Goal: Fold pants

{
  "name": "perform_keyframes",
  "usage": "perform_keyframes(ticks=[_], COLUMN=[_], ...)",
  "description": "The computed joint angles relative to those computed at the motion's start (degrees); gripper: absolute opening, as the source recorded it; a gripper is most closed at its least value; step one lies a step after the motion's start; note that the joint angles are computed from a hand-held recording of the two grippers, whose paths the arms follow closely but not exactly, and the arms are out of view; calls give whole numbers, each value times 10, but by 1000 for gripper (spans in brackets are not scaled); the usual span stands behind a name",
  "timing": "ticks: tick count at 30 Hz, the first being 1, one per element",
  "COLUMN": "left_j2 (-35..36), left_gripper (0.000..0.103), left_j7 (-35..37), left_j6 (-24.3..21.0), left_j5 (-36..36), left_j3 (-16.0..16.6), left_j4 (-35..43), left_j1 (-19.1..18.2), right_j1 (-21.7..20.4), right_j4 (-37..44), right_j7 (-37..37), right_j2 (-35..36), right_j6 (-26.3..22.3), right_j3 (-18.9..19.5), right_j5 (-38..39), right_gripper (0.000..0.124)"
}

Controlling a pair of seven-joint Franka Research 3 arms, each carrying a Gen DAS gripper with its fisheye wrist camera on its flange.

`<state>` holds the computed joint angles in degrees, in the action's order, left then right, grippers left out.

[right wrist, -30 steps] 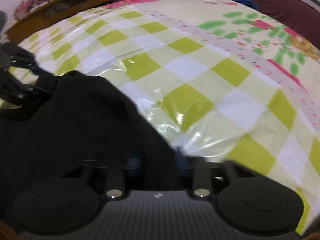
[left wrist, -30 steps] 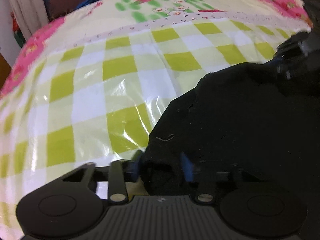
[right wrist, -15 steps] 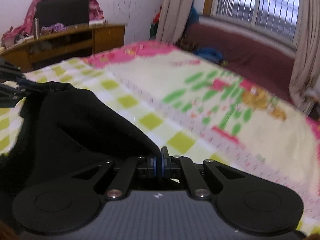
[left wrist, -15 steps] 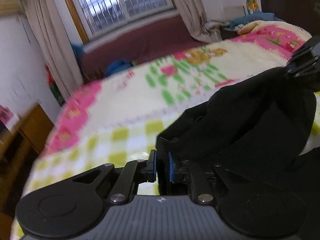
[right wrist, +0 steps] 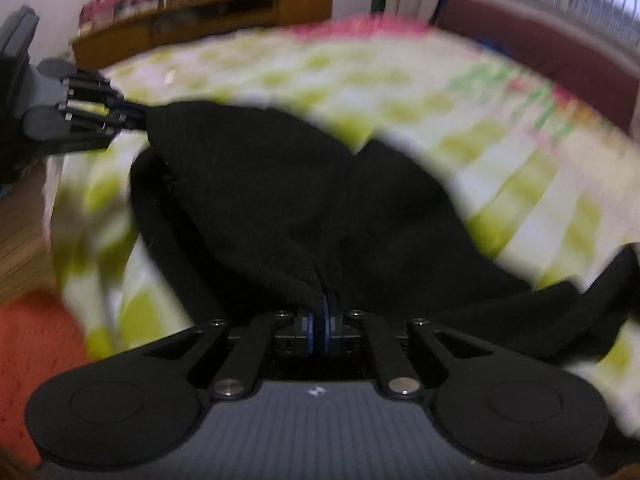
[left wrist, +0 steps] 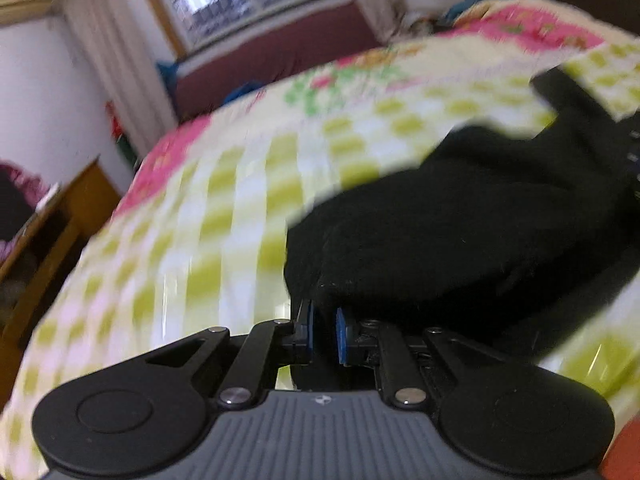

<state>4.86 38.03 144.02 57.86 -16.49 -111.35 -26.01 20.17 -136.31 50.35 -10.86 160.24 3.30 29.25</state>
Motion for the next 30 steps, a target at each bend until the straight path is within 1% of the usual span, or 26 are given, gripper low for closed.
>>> perform_keyframes(ticks=[2, 3, 6, 8, 10, 12, 13, 14, 15, 16, 17, 18, 19, 20, 23, 25, 26, 27, 28, 29, 30], left_j2=[-7, -10, -19, -28, -34, -50, -55, -60, -63, -63, -62, -58, -52, -45, -23, -7, 1, 11, 15, 18, 17], left_gripper=[28, 28, 27, 27, 27, 27, 30, 32, 39, 52, 60, 74, 79, 80, 80, 80, 80, 79, 74, 69, 61], left_j7=[-44, -70, -161, -205, -218, -216, -216, -206, -199, -197, -197, -200, -203, -203, -173, -161, -156, -140, -124, -103, -82], left_j6=[-12, -12, -7, -2, 14, 37, 49, 64, 75, 80, 85, 86, 87, 88, 134, 152, 141, 118, 104, 104, 119], left_j5=[19, 31, 80, 108, 121, 128, 133, 127, 123, 124, 131, 139, 147, 151, 104, 95, 102, 105, 106, 99, 81], left_j3=[1, 2, 4, 2, 1, -3, -6, -7, -9, -12, -12, -13, -13, -11, 0, 6, 7, 7, 8, 9, 10], left_j4=[-24, -31, -46, -57, -67, -85, -91, -97, -100, -99, -97, -93, -88, -81, -67, -56, -49, -39, -34, -33, -37], left_j1=[-2, -2, 4, 8, 13, 17, 19, 22, 24, 26, 28, 30, 32, 33, 42, 42, 37, 30, 25, 23, 25], right_j1=[-13, -15, -18, -29, -33, -37, -42, -44, -41, -30, -12, 4, 20, 29, 38, 38, 39, 39, 32, 31, 39], right_j4=[-14, -17, -8, -2, -2, -16, -18, -22, -28, -29, -32, -32, -26, -21, -12, -8, -7, -4, 1, 6, 11], right_j7=[45, 59, 99, 130, 155, 183, 198, 209, 217, 205, 185, 164, 140, 121, 88, 72, 61, 52, 59, 63, 50], right_j2=[8, 7, 7, 9, 6, -11, -14, -18, -26, -25, -24, -20, -10, 0, 30, 49, 56, 64, 75, 83, 88], right_j6=[23, 33, 26, 20, 12, 19, 24, 34, 43, 55, 67, 78, 89, 102, 151, 178, 188, 195, 199, 199, 199], right_j3=[24, 28, 32, 43, 47, 52, 58, 64, 69, 65, 57, 50, 43, 44, 53, 61, 62, 64, 71, 74, 70], right_j5=[-61, -78, -113, -166, -203, -233, -254, -272, -282, -278, -262, -246, -230, -223, -228, -246, -253, -260, -284, -295, -282], right_gripper=[7, 7, 7, 7, 10, 12, 13, 18, 22, 24, 31, 37, 41, 45, 46, 47, 51, 53, 53, 53, 53])
